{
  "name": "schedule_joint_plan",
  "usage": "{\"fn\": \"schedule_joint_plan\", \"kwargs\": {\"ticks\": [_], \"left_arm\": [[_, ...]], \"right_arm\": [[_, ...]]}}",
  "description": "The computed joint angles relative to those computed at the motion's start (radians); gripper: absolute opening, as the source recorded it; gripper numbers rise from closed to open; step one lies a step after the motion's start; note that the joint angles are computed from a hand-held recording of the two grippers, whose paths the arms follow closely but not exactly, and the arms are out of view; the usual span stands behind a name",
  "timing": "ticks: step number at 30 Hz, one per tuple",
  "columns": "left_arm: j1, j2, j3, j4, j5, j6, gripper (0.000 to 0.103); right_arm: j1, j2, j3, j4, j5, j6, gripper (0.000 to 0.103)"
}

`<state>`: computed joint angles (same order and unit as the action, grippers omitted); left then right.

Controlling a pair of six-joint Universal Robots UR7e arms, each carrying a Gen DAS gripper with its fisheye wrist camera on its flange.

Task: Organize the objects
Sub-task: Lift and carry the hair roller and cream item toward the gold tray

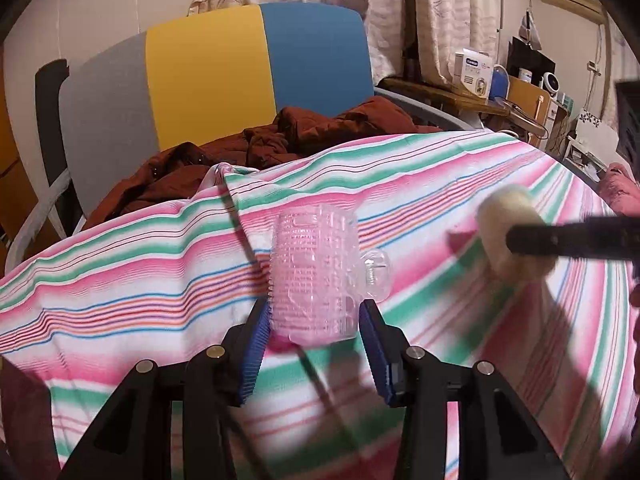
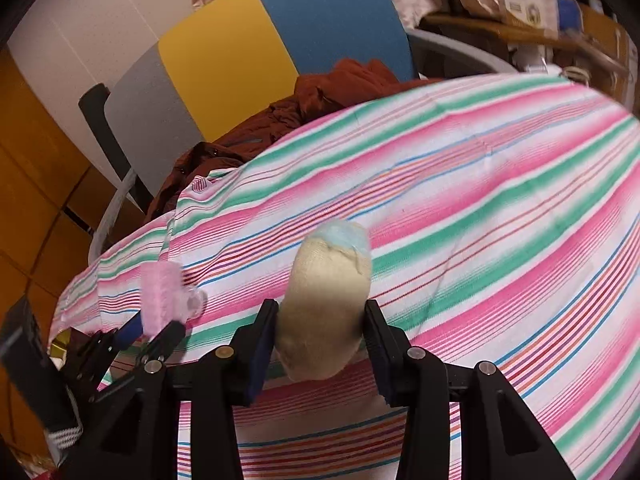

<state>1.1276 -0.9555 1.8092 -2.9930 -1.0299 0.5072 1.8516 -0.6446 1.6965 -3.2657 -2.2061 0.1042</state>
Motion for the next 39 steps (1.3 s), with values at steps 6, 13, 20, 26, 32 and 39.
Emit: {"fn": "schedule_joint_plan", "kwargs": {"ticks": [6,13,20,26,32,39], "left_arm": [[-0.008,-0.035,0.062,-0.05,0.002,0.023,0.045],[-0.026,-0.074,0.126,-0.1,-0.017,0.06,0.045],[-0.028,-0.139,0.184,-0.078,-0.05,-0.016,0.045],[-0.038,-0.213,0.25,-0.056,-0.068,-0.068,0.045],[-0.049,-0.291,0.304,-0.047,-0.076,-0.09,0.045],[-0.056,-0.382,0.347,-0.023,-0.09,-0.108,0.045]], "right_arm": [[0.019,0.015,-0.015,-0.012,-0.029,-0.049,0.043],[0.03,0.025,-0.027,-0.025,-0.03,-0.081,0.043],[0.045,0.032,-0.032,-0.051,-0.043,-0.123,0.042],[0.06,0.039,-0.033,-0.075,-0.061,-0.154,0.042],[0.075,0.051,-0.041,-0.092,-0.089,-0.194,0.042],[0.092,0.073,-0.063,-0.097,-0.135,-0.242,0.042]]}}
